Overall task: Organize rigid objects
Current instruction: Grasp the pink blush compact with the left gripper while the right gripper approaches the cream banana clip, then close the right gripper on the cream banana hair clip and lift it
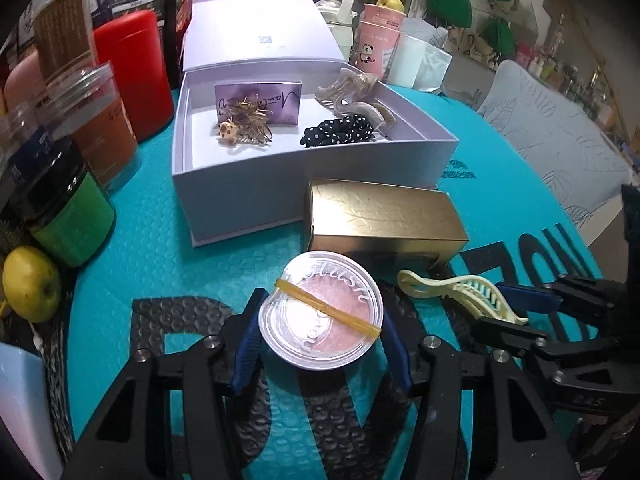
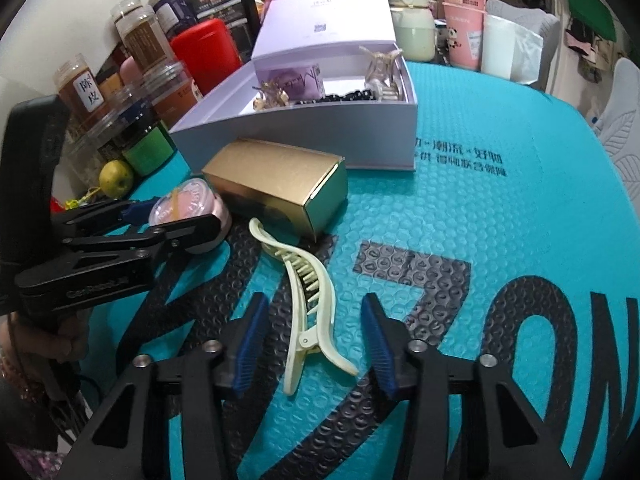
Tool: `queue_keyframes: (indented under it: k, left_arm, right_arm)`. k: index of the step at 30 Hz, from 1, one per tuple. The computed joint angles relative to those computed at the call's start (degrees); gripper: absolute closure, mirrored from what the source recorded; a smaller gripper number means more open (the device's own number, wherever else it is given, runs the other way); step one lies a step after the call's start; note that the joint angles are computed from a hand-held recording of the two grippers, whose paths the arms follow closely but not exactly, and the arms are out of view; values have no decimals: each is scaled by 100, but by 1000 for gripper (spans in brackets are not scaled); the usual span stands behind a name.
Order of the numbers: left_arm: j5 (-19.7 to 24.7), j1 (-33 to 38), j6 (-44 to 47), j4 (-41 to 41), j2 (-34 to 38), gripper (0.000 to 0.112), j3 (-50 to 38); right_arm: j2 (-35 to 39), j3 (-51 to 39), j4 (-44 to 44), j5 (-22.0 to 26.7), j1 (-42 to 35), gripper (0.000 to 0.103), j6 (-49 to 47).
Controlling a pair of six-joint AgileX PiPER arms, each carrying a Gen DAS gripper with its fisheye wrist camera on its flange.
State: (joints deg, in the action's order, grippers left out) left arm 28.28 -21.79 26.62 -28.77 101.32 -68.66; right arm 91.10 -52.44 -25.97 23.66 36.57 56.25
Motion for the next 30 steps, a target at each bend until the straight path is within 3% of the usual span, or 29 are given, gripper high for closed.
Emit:
queue_keyframes:
  k: [7, 18, 30]
  left_arm:
    - [59, 51, -145, 11, -316, 59, 255]
    - [53, 61, 0, -268, -763, 59, 857]
    - [74, 229, -153, -335, -918, 59, 1090]
  right_arm:
    - [1, -20, 121, 57, -24, 81, -119]
    - [-177, 108, -4, 252, 372, 81, -65]
    - [231, -373, -257, 683, 531, 74, -150]
